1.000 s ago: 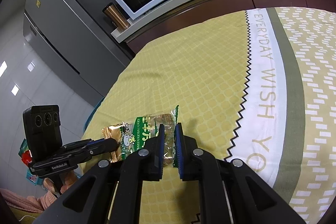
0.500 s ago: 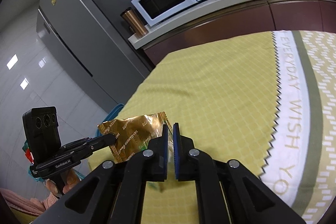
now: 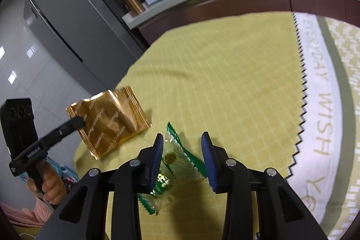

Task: Collect trash
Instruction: 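Lift the gold wrapper with the left tool while the right tool lifts the green wrapper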

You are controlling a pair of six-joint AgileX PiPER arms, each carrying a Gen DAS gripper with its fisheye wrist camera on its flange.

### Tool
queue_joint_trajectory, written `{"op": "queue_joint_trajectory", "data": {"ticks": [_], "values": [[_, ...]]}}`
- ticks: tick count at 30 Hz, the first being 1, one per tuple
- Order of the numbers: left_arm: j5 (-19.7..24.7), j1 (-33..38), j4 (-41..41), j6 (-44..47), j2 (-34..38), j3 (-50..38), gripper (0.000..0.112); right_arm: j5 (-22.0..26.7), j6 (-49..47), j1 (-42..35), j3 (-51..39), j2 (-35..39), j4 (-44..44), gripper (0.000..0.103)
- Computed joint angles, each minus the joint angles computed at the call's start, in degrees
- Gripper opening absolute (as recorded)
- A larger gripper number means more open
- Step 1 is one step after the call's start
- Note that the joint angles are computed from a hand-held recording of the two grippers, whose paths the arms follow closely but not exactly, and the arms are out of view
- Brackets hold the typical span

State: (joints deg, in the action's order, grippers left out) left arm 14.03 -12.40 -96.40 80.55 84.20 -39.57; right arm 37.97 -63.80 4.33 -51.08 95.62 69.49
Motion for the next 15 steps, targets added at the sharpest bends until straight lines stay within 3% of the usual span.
{"op": "queue_joint_trajectory", "data": {"ticks": [1, 2, 5, 15], "values": [[0.2, 0.4, 0.3, -0.2, 0.0, 0.1, 0.003, -0.4, -0.3, 0.5, 0.1, 0.0, 0.1, 0.027], [0.4, 0.6, 0.5, -0.4, -0.1, 0.3, 0.003, -0.3, -0.5, 0.7, 0.0, 0.1, -0.1, 0.015], [-0.5, 0.1, 1.2, -1.6, 0.2, -0.3, 0.003, 0.1, -1.4, 1.1, 0.2, -0.2, 0.5, 0.002], [-0.1, 3.3, 2.1, -1.9, -3.0, 1.2, 0.003, 5.1, -5.0, -0.1, 0.4, -2.2, 6.4, 0.001]]}}
